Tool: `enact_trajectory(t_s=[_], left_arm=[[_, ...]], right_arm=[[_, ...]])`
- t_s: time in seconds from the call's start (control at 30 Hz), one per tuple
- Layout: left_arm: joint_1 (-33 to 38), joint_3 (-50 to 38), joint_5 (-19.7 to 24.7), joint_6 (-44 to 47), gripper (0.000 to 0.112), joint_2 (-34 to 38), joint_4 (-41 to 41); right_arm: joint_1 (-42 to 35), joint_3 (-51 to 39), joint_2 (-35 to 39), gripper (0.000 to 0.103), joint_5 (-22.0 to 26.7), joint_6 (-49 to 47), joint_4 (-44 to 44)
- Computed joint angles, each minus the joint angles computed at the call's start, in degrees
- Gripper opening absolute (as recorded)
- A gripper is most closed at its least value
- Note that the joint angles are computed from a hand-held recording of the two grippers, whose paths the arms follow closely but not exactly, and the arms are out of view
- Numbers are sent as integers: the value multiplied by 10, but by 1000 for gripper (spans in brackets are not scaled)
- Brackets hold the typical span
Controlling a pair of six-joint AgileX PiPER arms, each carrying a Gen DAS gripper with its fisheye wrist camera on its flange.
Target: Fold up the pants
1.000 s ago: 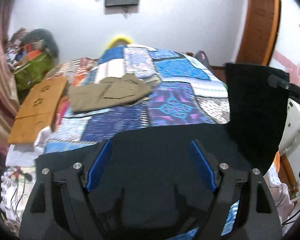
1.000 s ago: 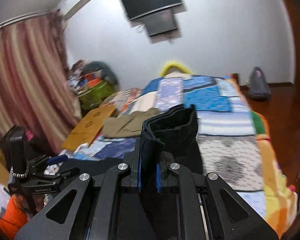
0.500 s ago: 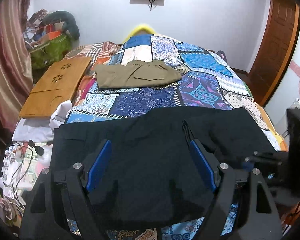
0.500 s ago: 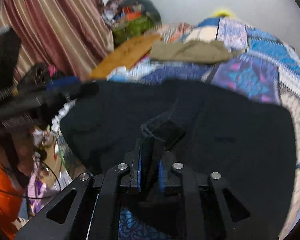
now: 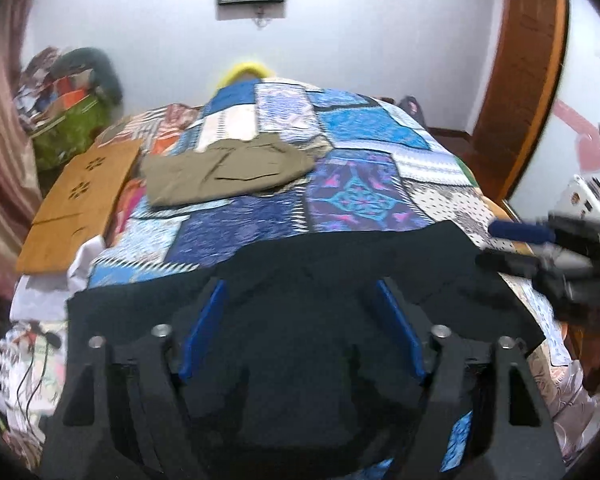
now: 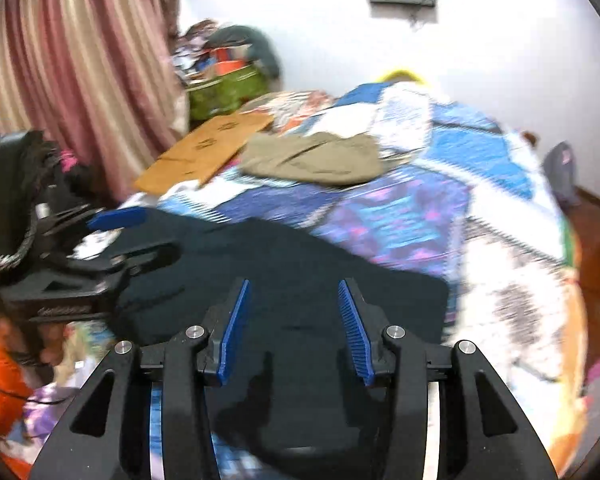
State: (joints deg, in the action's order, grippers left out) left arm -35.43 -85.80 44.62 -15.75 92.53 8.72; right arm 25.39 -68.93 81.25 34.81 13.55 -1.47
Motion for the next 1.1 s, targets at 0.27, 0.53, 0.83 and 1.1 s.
enact_trajectory(t_s=[0.27,0.53,0.83,1.1], left_arm=[[-32,-115,63,71,35,135,-89],[-39,-39,34,60,36,117,-66],[-27,80,18,23,38,14,-15],[59,159,40,-51,57,-123,45]], right_arm=[[-83,53,31,42,-18,-128,106],[-80,152,-35,42,-22,-192,149],[-125,212,-115,42,20,-203,183],[-81,164,-144,42,24,-77,59]])
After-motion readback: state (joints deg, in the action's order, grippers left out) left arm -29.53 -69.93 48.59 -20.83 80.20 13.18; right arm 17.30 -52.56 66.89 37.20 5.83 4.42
